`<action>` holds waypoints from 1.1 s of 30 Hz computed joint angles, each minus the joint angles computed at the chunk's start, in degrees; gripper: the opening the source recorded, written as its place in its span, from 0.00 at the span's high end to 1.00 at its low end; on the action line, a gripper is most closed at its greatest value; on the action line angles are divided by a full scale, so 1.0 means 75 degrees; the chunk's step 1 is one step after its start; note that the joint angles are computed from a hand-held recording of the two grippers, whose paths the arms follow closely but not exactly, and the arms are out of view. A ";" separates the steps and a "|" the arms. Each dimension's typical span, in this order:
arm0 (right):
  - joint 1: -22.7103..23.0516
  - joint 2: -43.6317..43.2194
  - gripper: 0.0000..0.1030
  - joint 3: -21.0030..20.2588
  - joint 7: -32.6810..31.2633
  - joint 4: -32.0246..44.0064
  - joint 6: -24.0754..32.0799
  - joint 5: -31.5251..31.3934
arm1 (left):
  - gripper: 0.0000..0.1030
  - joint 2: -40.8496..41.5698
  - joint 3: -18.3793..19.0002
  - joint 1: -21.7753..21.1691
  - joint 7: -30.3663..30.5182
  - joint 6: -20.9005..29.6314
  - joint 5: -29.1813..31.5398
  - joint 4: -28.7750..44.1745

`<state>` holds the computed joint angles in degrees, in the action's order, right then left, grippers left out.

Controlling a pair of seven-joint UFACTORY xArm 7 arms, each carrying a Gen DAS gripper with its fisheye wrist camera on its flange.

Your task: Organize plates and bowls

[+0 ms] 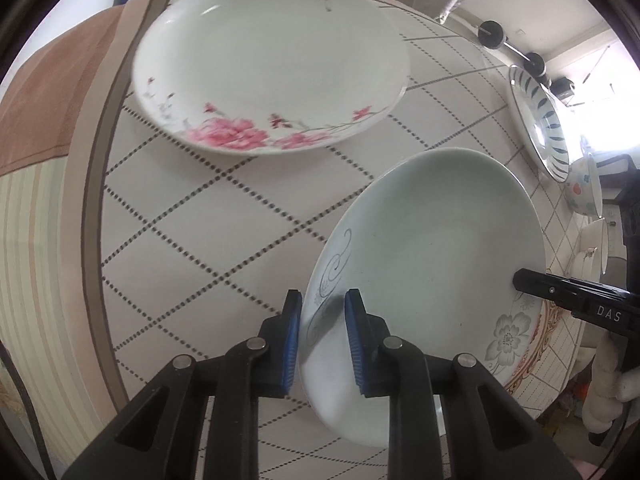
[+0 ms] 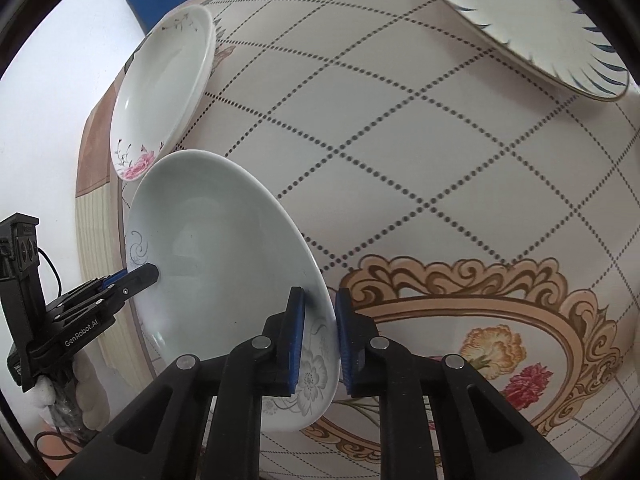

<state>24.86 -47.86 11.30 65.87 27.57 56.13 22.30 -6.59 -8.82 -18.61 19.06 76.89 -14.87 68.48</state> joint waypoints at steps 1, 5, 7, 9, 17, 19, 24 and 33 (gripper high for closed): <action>-0.0063 -0.0309 0.83 -0.0023 0.0095 -0.0079 0.0218 -0.0100 | 0.81 0.0048 -0.0089 -0.0082 -0.0020 -0.0011 0.0006 0.0092; -0.0478 -0.1889 0.83 -0.0375 0.0236 -0.0499 0.1427 -0.0500 | 0.81 0.0325 -0.0385 -0.0458 -0.0144 -0.0119 -0.0047 0.0445; -0.0735 -0.2533 0.83 -0.0521 0.0230 -0.0617 0.2027 -0.0668 | 0.81 0.0686 -0.0548 -0.0676 -0.0383 -0.0169 -0.0067 0.0809; -0.1047 -0.3205 0.83 -0.0695 0.0178 -0.0760 0.2604 -0.0829 | 0.81 0.0951 -0.0650 -0.0865 -0.0574 -0.0181 -0.0109 0.1040; -0.2172 -0.4593 0.82 -0.1221 -0.0428 -0.1223 0.4092 -0.1069 | 0.81 0.1555 -0.0884 -0.1478 -0.0907 -0.0304 0.0383 0.1407; -0.2389 -0.4715 0.82 -0.1342 -0.0666 -0.1313 0.4282 -0.1114 | 0.81 0.1616 -0.0883 -0.1548 -0.0973 -0.0303 0.0461 0.1435; -0.2750 -0.4897 0.82 -0.1322 -0.0997 -0.1450 0.4511 -0.1017 | 0.81 0.1593 -0.0882 -0.1642 -0.0991 -0.0362 0.0566 0.1385; -0.3071 -0.4753 0.81 -0.1107 -0.1256 -0.1403 0.4482 -0.0737 | 0.80 0.1451 -0.0878 -0.1697 -0.1362 -0.0518 0.0537 0.1225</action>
<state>1.83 -83.51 3.00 56.45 17.05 89.74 16.77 4.29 -15.40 -31.34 8.85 73.00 -10.84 77.67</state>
